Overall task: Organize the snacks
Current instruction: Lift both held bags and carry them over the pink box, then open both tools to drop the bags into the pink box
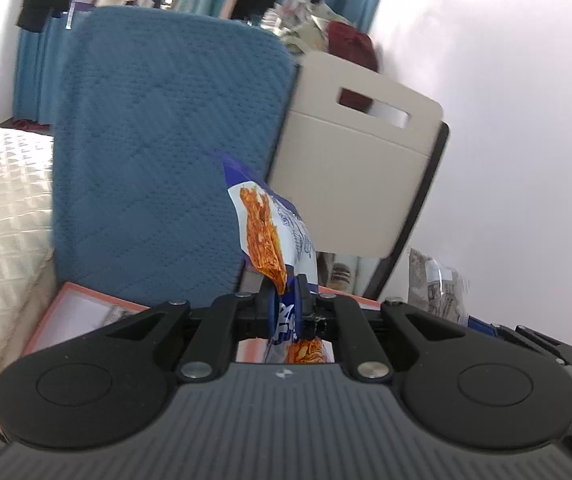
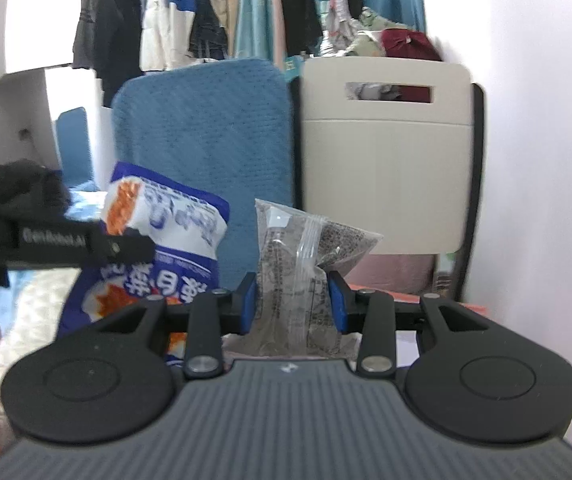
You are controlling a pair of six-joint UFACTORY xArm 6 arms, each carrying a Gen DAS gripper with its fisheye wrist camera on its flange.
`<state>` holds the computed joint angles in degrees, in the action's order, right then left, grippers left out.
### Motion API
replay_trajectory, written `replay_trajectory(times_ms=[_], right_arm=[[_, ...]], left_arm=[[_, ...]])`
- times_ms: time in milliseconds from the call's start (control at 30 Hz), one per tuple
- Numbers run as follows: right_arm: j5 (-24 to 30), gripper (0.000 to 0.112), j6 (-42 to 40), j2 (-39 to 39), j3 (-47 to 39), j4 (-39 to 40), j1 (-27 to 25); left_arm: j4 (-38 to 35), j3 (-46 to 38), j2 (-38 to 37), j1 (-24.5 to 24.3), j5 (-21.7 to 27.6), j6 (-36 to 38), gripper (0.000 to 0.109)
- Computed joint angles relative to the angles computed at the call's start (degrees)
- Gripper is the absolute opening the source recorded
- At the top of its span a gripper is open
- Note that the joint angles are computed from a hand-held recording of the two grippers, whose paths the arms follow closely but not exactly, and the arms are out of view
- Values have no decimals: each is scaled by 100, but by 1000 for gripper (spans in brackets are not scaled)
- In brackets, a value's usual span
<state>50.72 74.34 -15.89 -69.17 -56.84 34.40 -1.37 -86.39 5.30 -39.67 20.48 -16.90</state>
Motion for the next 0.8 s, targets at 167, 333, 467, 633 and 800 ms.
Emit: replay_trajectory(times_ms=[167,333,467,633,800], right_arm=[[-33,40,17,-465,505,120,-390],[-106,40,-55,-889,1070,347,-771],[-296,40,-116,-1170,1628,653,-1157],[-545,40,-305,-1368,2211,1091,-1535],[-915,40,-489,-1283,2545,1498,-1941]], left_arm=[[-49,-779,734,-287,194,21,11],[-536,-1530,1537,-548,407,325,11],[-671,-2254,2260,-704,797,364,11],[-819,-3112,3070,-816,1271,344,11],[-826,-3895,3743,-866,1785,298,11]])
